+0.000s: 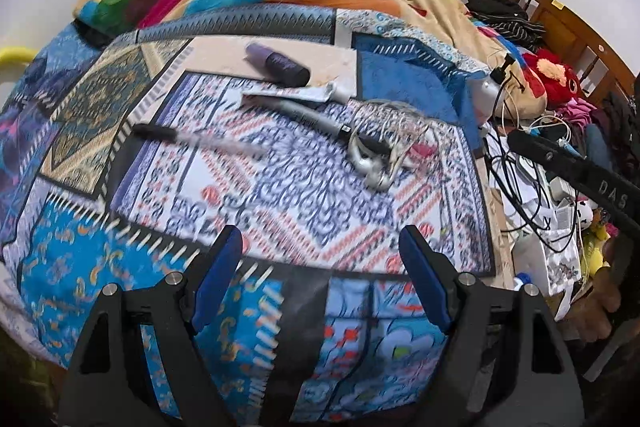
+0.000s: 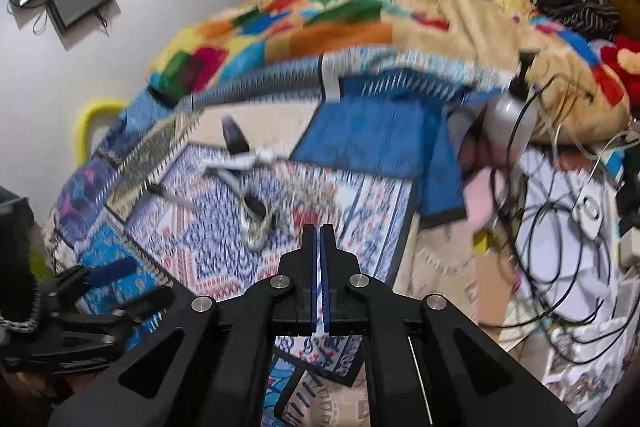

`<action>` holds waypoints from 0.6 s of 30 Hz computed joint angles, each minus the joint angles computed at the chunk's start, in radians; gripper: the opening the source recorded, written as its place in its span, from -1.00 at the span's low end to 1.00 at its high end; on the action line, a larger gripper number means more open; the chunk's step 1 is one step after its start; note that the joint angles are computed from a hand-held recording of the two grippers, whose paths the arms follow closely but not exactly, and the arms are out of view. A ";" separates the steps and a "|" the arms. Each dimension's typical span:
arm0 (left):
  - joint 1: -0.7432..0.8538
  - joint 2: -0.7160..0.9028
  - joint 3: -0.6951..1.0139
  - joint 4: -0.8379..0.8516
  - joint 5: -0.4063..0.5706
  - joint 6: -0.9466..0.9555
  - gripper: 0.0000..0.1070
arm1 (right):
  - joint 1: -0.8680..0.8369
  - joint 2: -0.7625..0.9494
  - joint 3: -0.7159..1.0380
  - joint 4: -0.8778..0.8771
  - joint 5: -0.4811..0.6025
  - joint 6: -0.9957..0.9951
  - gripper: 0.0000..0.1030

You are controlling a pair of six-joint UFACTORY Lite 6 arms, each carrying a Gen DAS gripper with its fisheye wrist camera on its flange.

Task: Collect trash
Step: 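Lower the right gripper onto the white earphone cable and close it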

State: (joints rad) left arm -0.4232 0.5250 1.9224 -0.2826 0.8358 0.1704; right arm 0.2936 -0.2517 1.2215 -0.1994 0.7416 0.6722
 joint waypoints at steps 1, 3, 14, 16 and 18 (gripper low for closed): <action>-0.003 0.005 0.008 -0.008 -0.003 0.000 0.50 | -0.011 0.021 0.011 0.033 -0.006 -0.042 -0.97; -0.005 -0.004 -0.007 -0.021 -0.015 0.006 0.50 | -0.036 0.057 0.012 0.126 -0.012 -0.144 -0.91; 0.034 -0.049 -0.151 -0.003 -0.066 0.022 0.50 | 0.055 0.198 -0.045 -0.096 -0.104 0.010 -0.79; 0.044 -0.046 -0.154 -0.017 -0.071 0.023 0.50 | 0.065 0.214 -0.034 -0.133 -0.108 0.022 -0.82; 0.047 -0.039 -0.150 -0.024 -0.074 0.021 0.50 | 0.068 0.223 -0.037 -0.162 -0.126 0.041 -0.92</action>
State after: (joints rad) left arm -0.3762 0.4863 1.7724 -0.3064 0.7622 0.1914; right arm 0.3615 -0.0290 1.1850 -0.3610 0.6155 0.7135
